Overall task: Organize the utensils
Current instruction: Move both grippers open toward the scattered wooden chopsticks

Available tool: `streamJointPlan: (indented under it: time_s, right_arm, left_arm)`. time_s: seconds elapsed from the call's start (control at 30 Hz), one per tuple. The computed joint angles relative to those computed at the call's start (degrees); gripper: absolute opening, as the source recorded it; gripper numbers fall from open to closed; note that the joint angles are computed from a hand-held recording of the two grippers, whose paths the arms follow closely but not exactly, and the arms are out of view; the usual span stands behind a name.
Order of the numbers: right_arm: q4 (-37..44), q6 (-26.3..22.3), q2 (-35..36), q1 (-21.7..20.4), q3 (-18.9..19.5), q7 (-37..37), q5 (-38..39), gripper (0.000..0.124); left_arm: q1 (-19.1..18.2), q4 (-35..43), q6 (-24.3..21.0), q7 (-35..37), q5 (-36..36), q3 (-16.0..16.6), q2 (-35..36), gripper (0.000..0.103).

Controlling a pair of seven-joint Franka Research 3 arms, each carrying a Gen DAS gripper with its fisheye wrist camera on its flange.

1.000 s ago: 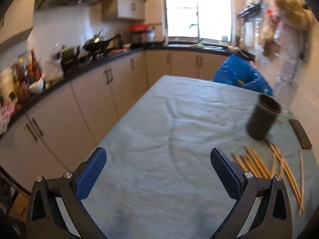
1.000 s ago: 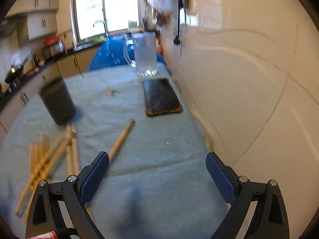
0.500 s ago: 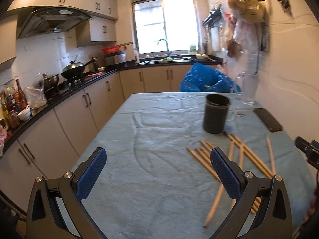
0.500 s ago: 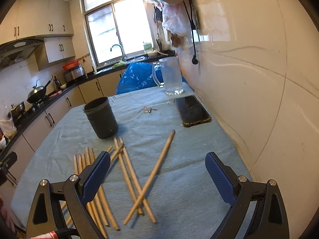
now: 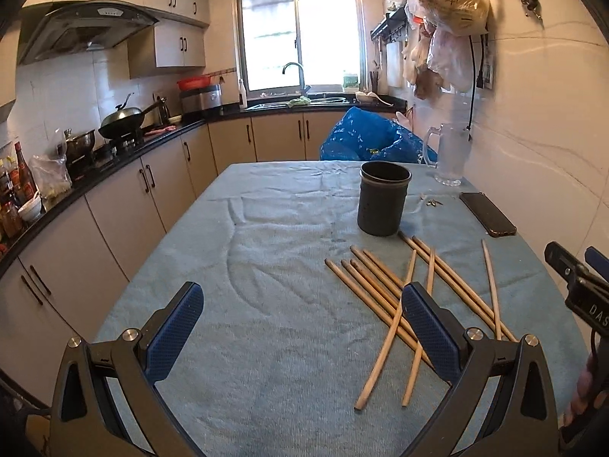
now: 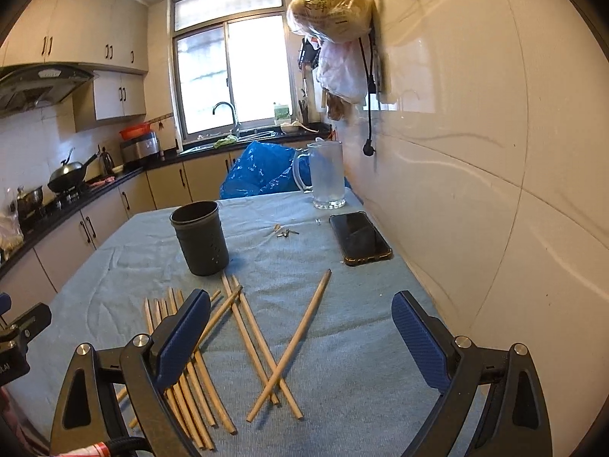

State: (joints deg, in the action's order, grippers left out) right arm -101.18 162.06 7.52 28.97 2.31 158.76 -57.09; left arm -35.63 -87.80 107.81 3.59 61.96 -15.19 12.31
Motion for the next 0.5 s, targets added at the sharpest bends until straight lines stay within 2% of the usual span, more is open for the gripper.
streamJointPlan:
  time_s: [0.5]
  right_arm:
    - [-0.8, -0.7, 0.1, 0.2, 0.1, -1.9, 2.7, 0.099]
  left_arm:
    - [0.8, -0.2, 0.8, 1.2, -3.3, 0.0, 0.1, 0.103]
